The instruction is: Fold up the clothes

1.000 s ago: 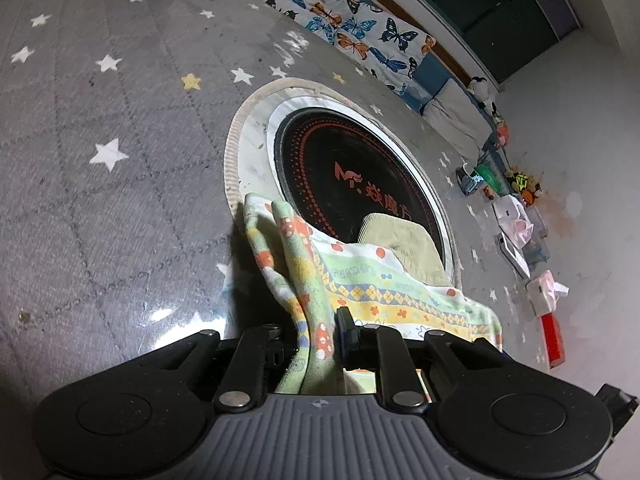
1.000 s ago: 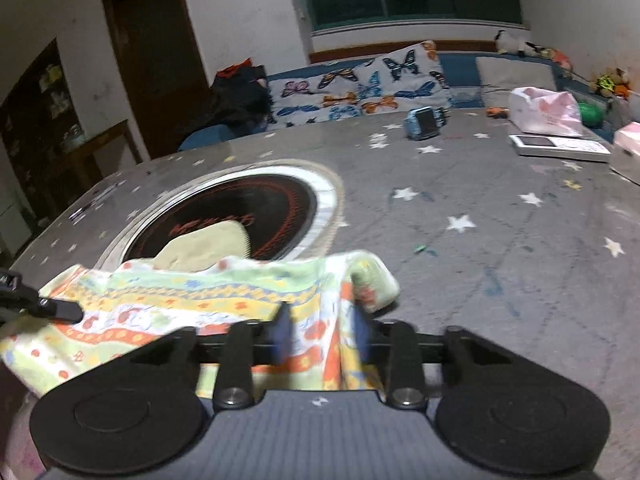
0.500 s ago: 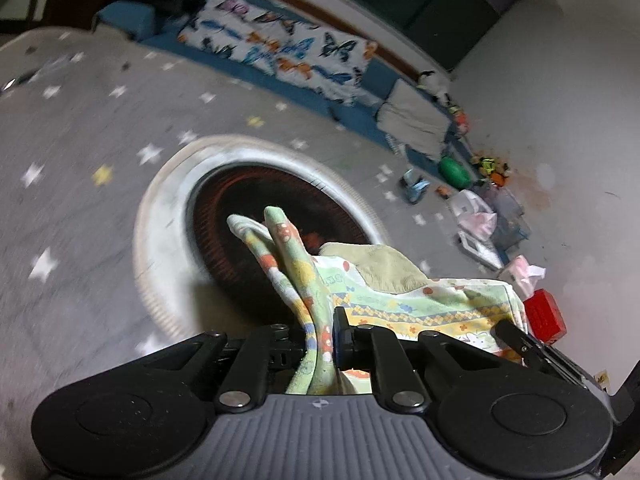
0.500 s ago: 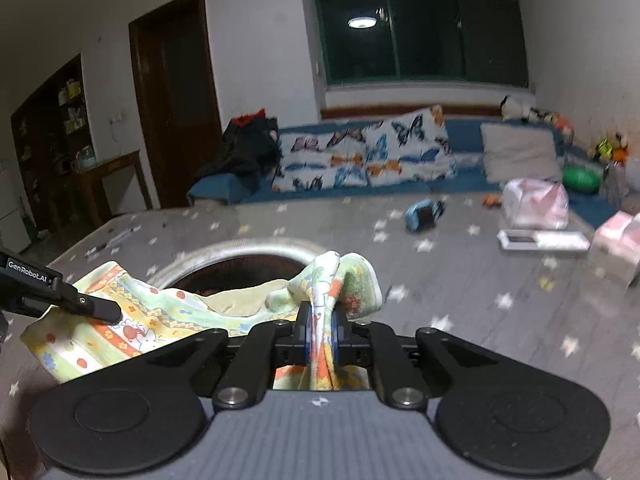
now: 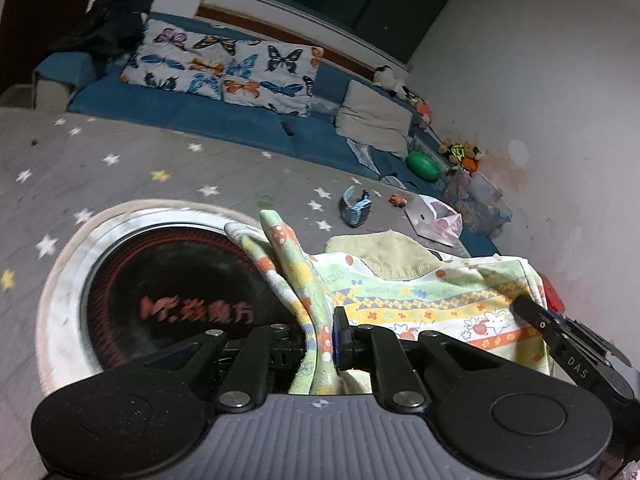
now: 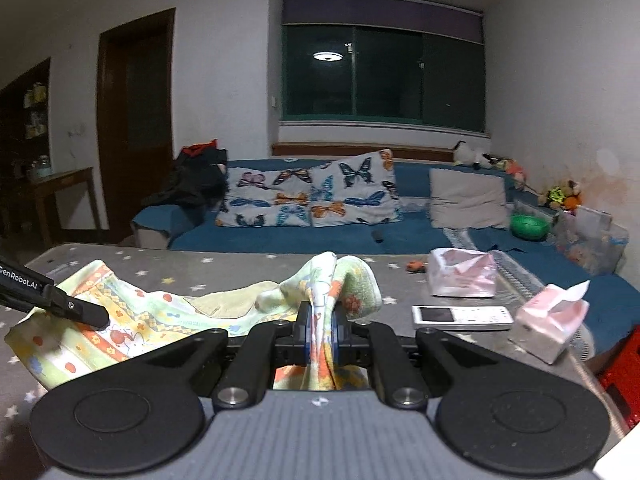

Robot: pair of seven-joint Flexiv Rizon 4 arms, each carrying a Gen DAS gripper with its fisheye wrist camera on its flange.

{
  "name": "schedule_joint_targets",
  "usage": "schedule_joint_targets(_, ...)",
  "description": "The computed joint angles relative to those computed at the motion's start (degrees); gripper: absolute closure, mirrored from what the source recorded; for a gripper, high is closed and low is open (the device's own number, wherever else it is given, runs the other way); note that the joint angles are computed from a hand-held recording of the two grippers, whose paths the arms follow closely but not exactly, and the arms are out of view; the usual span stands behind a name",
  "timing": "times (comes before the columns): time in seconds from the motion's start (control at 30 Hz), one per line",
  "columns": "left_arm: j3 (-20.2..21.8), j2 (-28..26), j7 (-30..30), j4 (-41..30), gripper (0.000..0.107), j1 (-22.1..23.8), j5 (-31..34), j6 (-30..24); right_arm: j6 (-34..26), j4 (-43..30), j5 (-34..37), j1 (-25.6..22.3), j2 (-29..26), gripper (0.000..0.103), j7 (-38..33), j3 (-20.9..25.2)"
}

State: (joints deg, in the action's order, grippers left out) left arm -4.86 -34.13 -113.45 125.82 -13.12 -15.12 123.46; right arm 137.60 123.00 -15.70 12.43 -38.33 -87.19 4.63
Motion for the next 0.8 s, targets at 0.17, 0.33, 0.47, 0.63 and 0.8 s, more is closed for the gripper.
schedule_joint_targets(0.17,0.6,-3.6,3.4,-6.3,0.095,-1.5,-1.0,-3.4,-2.2,-2.6,1.6,-0.2,-1.6,0.095,0.1,-1.5)
schedule_joint_targets(0.33,-0.6,-7.4,5.3,-11.7,0.095,-0.9,-0.9,-7.3,-5.2,-4.9,3.5,-0.4,-3.9,0.095,0.6,-2.6)
schedule_joint_targets(0.47,-0.7,-10.1,6.5,-14.4,0.095,-1.1,-1.4,-10.8,-8.2,-6.2,4.3,-0.3,-5.8,0.095,0.7,-3.4)
schedule_joint_targets(0.63,1.3,-11.3,6.8,-15.0,0.089,-2.7,-3.0,-13.2,-11.9,-7.1,6.3,0.9,-7.4,0.094,0.3,-4.7)
schedule_joint_targets(0.8,7.1,-10.8,7.2,-13.9,0.061,-7.6,-6.4,-14.2,-12.5,-6.7,9.8,3.2,-7.2,0.087,-0.7,-6.6)
